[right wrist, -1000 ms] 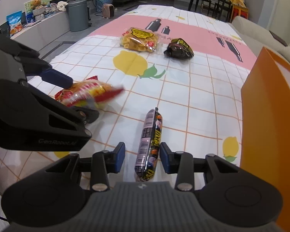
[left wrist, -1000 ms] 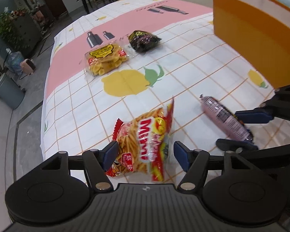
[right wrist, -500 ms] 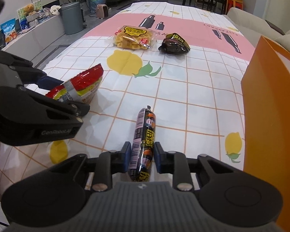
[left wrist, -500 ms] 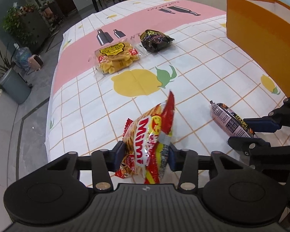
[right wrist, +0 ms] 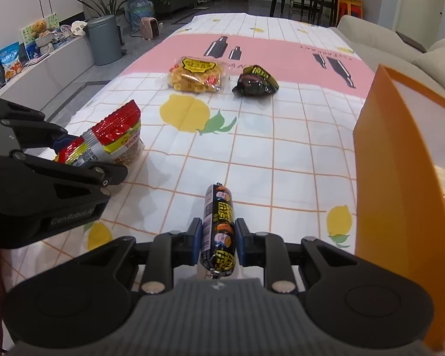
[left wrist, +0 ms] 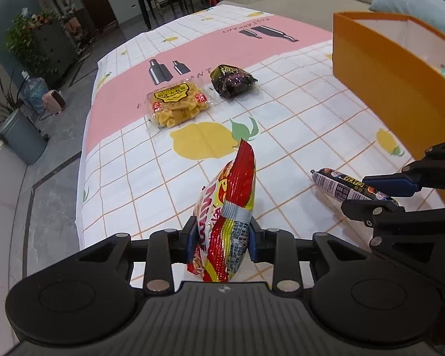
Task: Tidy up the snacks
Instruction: 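Carry the Mimi bag and sausage into the orange box with both tools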
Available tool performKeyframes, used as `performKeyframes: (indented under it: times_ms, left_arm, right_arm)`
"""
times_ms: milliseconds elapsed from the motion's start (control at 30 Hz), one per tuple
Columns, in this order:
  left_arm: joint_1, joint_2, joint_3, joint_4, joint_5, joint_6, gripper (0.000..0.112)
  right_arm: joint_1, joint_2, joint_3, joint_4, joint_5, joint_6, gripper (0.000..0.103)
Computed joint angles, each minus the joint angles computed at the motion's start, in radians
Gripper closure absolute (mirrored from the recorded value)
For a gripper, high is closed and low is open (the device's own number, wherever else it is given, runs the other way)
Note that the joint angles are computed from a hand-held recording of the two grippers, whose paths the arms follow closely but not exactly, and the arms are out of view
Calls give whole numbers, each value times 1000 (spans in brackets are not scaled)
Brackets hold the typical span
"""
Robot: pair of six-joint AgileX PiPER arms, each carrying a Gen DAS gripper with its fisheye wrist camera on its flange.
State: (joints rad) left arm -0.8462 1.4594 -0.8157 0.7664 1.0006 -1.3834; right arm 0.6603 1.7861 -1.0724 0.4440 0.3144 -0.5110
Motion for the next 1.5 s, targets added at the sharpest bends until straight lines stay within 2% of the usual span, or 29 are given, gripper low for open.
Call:
performKeyframes:
  times_ms: [200,333,467,633,733,867,1000,1200,1367,1500]
  left_arm:
    - [-46,-66,-45,-47,70,-17,76]
    - [-72,-95,-107,-73,125,-3,76]
    - [-80,-106,-193,-95,168,31,76]
    - [-63,-79,-335,-117,166,116,76]
    - [-59,-23,-447,-128,157,185,76]
    - [-33,68,-597,-188,104,307,76]
    - [-2,178,-751,-290,49,453,76]
    - [61,364,-960,-493,27,618,76]
    - [106,502,-1119,-629,81,705,76]
    - [124,621,-1255,-666,158,758,76]
  right_arm:
    - [-4,-99,58,59,-25,-62,82]
    - [-4,-174,71,12,-13,-11,82]
    - [-29,-242,59,-25,46,31,82]
    - [-128,-294,6,-13,170,37,82]
    - [-202,-302,-44,-31,236,38,82]
    - [-308,-303,-109,-30,314,6,82]
    - [-424,-279,-171,-17,400,-52,82]
    - [-553,-174,-280,-41,514,-58,82]
    - [-603,-79,-344,-63,561,-19,82]
    - [-619,-31,-352,-59,564,-26,82]
